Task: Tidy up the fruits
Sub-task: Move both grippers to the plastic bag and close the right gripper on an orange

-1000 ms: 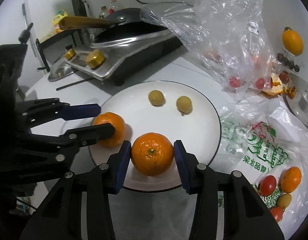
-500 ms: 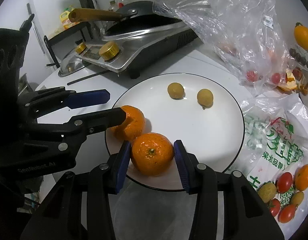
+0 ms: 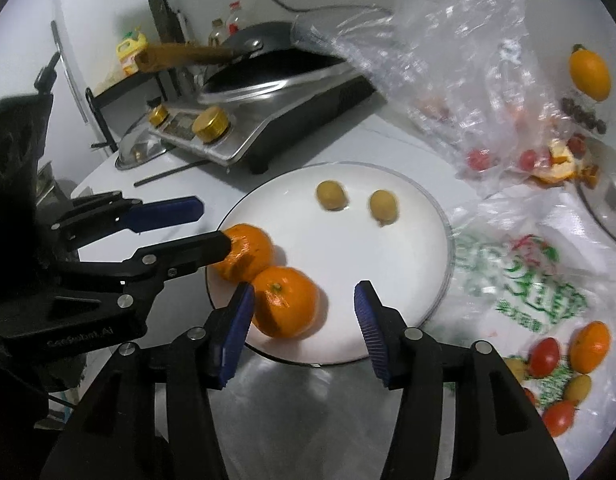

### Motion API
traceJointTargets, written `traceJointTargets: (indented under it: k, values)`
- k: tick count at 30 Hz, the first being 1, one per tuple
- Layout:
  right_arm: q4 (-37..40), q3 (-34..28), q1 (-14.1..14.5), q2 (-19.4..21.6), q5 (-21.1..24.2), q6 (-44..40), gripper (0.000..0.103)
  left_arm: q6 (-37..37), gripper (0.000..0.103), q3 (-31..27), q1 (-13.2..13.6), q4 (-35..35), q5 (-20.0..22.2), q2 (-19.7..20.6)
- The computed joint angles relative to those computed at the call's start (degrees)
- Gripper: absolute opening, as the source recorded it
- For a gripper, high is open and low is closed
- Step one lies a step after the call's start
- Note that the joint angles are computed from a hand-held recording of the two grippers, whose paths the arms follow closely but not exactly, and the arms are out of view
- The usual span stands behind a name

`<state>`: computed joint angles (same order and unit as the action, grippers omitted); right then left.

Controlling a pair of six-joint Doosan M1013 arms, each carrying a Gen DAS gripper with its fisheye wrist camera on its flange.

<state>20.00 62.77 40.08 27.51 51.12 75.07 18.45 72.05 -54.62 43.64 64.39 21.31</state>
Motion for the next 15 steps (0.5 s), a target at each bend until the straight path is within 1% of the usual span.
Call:
traceJointTargets:
  k: [2, 3, 4, 5, 9, 11, 15]
  values:
    - [-0.5, 0.9, -0.5, -0.8, -0.9, 0.6, 0.055, 0.5, 0.044, -1.2, -0.4, 0.3, 0.5, 0.6]
    - [-0.9, 1.6, -0.9, -1.4, -1.6, 1.1, 0.055, 1.0, 0.046, -1.9, -0.5, 0.4, 0.7, 1.0]
    - [-1.2, 2.2, -1.2, -2.0, -2.3, 1.5, 0.055, 1.3, 0.053, -2.4, -0.6, 0.4, 0.9, 1.3]
    - [-1.7, 2.9, -1.6, -2.5, -2.9, 1.8, 0.055, 1.4, 0.055, -2.9, -0.7, 0.6, 1.0, 1.6]
    - [-4.9, 5.7, -3.3, -4.8, -5.7, 4.1, 0.055, 2.9, 0.055, -5.5, -1.2, 0.6, 1.5, 3.2]
    - [-8.1, 6.8, -4.1, -5.5, -6.7, 6.2, 0.055, 3.6, 0.055, -6.8, -1.4, 0.6, 1.6, 4.0]
    - [-13.9, 8.4, -5.2, -6.4, -7.0, 9.3, 0.055, 5.1, 0.055, -9.2, -1.6, 0.0, 1.7, 5.5]
